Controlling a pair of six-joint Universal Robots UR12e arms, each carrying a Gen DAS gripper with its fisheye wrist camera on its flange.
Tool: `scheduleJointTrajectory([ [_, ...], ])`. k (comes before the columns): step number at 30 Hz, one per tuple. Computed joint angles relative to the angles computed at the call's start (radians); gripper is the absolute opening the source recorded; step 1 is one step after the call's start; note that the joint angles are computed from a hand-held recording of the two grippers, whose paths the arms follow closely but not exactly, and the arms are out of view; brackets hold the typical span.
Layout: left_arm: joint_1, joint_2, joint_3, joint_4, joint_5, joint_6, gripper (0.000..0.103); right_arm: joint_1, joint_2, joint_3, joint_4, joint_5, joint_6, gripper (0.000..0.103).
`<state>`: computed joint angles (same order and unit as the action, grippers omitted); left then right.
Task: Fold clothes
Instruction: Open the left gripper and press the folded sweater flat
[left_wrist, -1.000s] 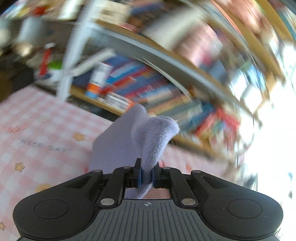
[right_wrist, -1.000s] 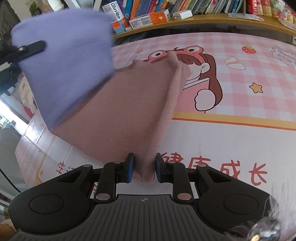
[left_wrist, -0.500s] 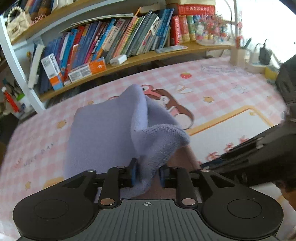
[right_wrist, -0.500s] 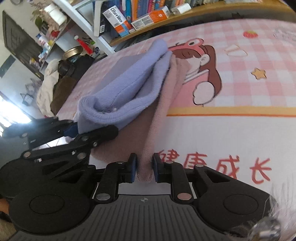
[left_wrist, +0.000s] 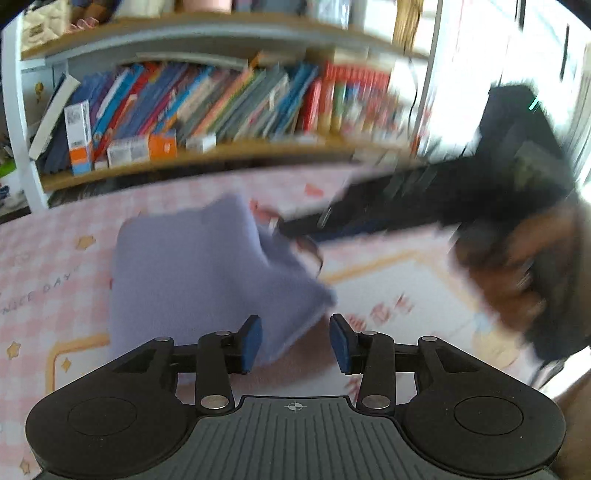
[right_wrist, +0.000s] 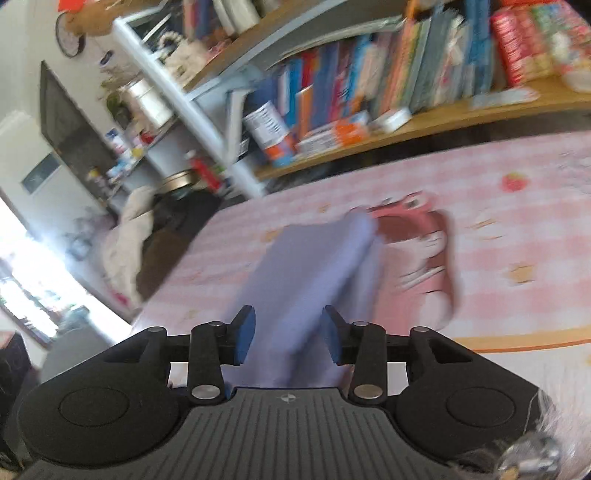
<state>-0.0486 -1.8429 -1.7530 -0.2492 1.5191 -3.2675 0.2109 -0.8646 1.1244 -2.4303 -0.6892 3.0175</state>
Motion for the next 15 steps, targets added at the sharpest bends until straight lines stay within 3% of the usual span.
scheduleJointTrajectory([
  [2, 0.020, 0.020, -0.015, 0.014, -0.007, -0.006, 0.041, 0.019, 0.011, -0.026, 0.054, -0.060, 0.022, 0.037],
  [5, 0.031, 0.033, -0.033, 0.027, 0.076, -0.054, 0.041, 0.040, 0.034, -0.066, 0.141, -0.126, 0.048, 0.029],
  [6, 0.032, 0.033, -0.037, 0.034, 0.104, -0.085, 0.040, 0.041, 0.036, -0.066, 0.140, -0.119, 0.058, 0.014],
  [9, 0.042, 0.019, -0.040, 0.056, 0.143, -0.183, 0.038, 0.030, 0.031, -0.042, 0.078, -0.040, 0.101, 0.011],
  [12, 0.052, -0.001, -0.020, -0.021, 0.139, -0.253, 0.037, 0.006, 0.024, -0.003, 0.020, 0.068, 0.201, 0.011],
  [13, 0.056, -0.008, -0.010, -0.064, 0.132, -0.279, 0.036, 0.003, 0.020, 0.004, 0.042, 0.051, 0.225, 0.011],
  [15, 0.065, -0.014, -0.011, -0.090, 0.113, -0.326, 0.036, 0.012, 0.025, -0.012, 0.158, -0.065, 0.206, 0.011],
])
